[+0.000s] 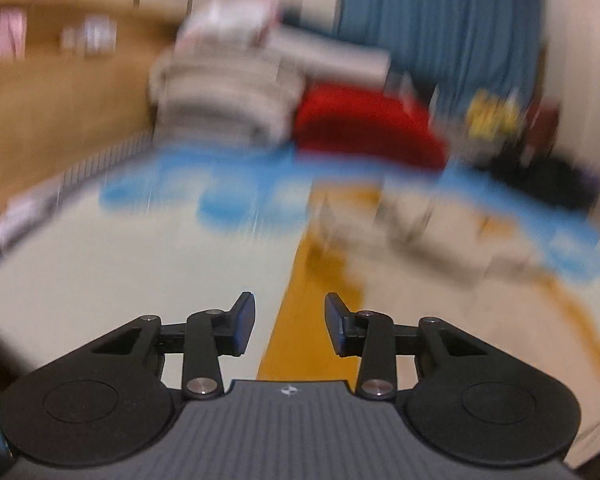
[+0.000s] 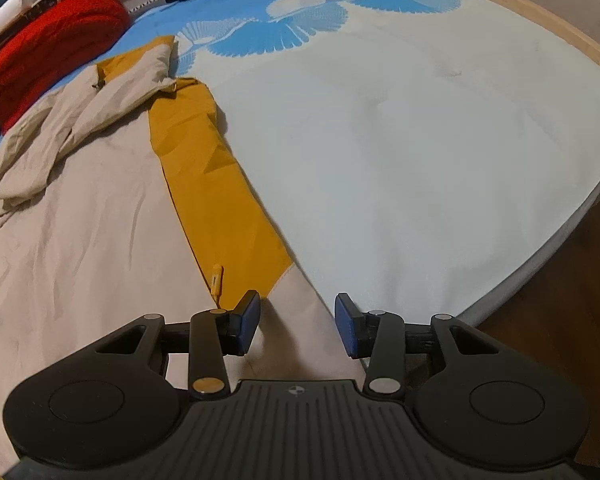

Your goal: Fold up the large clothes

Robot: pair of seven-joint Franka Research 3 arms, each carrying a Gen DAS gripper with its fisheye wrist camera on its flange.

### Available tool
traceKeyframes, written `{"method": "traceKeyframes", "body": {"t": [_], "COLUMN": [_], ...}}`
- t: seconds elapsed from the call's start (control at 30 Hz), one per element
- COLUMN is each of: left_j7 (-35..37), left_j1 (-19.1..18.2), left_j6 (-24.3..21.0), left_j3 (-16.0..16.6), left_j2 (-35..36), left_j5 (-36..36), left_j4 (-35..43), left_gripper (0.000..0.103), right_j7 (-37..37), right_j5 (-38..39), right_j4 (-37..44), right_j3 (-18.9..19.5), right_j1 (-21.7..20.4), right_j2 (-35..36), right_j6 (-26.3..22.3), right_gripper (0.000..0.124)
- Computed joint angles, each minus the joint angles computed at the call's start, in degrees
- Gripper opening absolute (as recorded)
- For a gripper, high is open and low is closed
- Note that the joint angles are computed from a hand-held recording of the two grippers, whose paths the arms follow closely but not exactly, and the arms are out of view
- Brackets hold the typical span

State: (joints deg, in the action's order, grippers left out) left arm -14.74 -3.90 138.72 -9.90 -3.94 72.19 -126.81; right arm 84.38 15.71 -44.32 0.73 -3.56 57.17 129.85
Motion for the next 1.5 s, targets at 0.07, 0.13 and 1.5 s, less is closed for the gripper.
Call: {"method": "traceKeyframes", "body": {"t": [0.07,0.13,1.5], "left_j7": [7.8,7.2,22.7], "left_j1": [1.4,2.4,4.4], "left_j6": [3.1,4.9,14.9], "left_j3": [2.3,3.5,5.2], "left_j2": [3.9,5.2,7.3], "left_j5": [-13.5,-16.1,-35.0], "left_j4": [1.3,0.8,-2.7], "left_gripper": [0.043,0.043,0.006], "right_j7": [-1.3,-2.5,-3.8], "right_j5": [0.8,1.7,4.8], "right_j4": [-1.1,-1.9,-7.2], "right_j3": [0.7,1.4,1.9], "right_j1": [-0.4,-0.8,-1.7], "right_j2": [-0.5,-0.8,-4.8], "right_j6": [1.5,2.6,0.2], "right_gripper": [0.043,0.043,0.002]}}
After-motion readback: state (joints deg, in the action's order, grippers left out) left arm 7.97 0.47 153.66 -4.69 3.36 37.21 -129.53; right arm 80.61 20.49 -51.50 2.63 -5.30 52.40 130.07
